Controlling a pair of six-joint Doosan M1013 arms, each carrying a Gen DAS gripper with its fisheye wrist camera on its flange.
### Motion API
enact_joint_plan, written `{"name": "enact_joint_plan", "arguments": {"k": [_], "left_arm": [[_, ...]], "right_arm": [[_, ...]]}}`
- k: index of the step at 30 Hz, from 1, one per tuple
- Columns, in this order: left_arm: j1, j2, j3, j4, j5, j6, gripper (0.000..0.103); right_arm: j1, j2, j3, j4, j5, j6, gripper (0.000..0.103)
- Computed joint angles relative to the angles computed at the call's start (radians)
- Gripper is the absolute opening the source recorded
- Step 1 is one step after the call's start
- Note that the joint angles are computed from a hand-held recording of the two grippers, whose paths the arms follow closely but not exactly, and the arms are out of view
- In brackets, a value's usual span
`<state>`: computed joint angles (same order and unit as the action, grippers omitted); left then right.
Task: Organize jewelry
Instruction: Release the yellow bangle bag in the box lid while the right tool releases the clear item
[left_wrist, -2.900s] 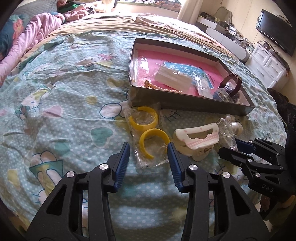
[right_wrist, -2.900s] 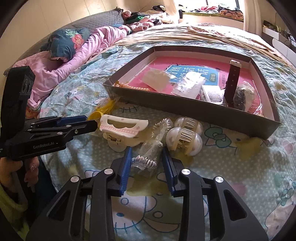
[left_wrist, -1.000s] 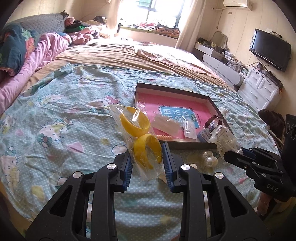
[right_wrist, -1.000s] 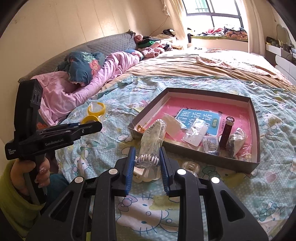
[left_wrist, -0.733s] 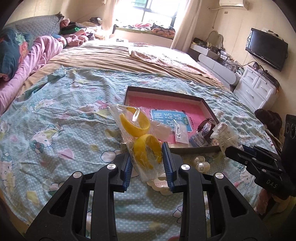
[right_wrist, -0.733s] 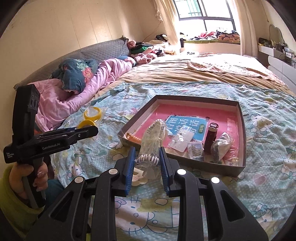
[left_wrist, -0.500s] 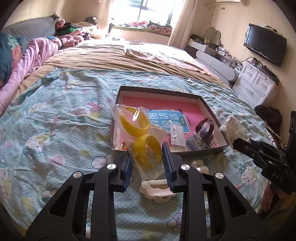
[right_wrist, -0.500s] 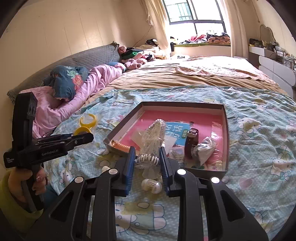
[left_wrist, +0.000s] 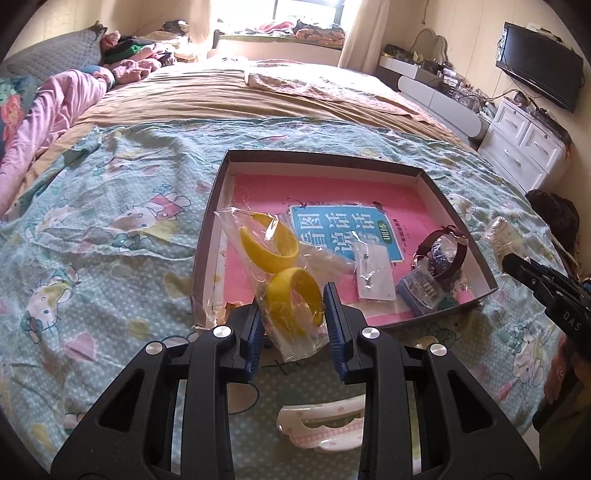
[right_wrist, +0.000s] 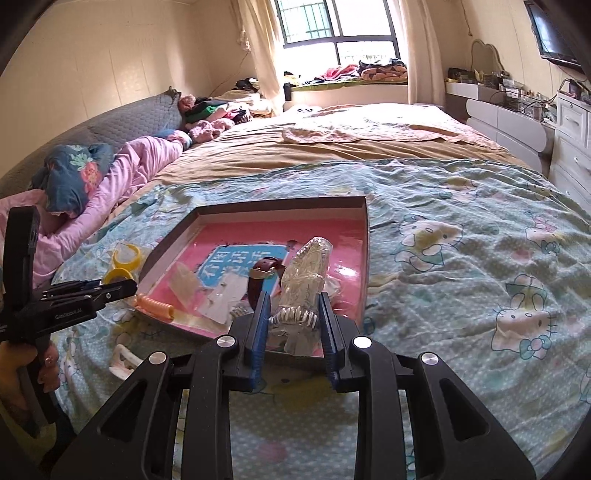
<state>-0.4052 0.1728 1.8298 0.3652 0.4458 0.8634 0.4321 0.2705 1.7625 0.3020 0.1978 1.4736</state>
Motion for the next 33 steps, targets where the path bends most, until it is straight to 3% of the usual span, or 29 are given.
{"name": "enact_joint_plan", "arguments": {"k": [7, 19, 24, 27, 30, 33], "left_arm": [[0.018, 0.026, -0.014, -0.006, 0.012, -0.011, 0.023], [0.027, 0.037, -0.019, 0.020, 0.000, -0.054, 0.023], [0.029, 0.035, -0.017, 0.013, -0.003, -0.049, 0.023], [0.028, 0.034, -0.016, 0.019, -0.005, -0.053, 0.024], [0.026, 0.029, -0.014, 0.029, -0.009, -0.062, 0.033], [0.022, 0.022, -0.013, 0.041, -0.011, -0.072, 0.036]], "right_arm": [[-0.010, 0.032, -0.015, -0.120, 0.012, 0.124, 0.025], [-0.012, 0.066, -0.046, -0.131, 0.042, 0.153, 0.026], [-0.016, 0.066, -0.047, -0.084, 0.054, 0.120, 0.031], [-0.016, 0.058, -0.040, -0.075, 0.045, 0.115, 0.039], [-0.013, 0.044, -0.029, -0.082, 0.032, 0.123, 0.046], [-0.012, 0.028, -0.018, -0.003, 0.026, 0.055, 0.055]]}}
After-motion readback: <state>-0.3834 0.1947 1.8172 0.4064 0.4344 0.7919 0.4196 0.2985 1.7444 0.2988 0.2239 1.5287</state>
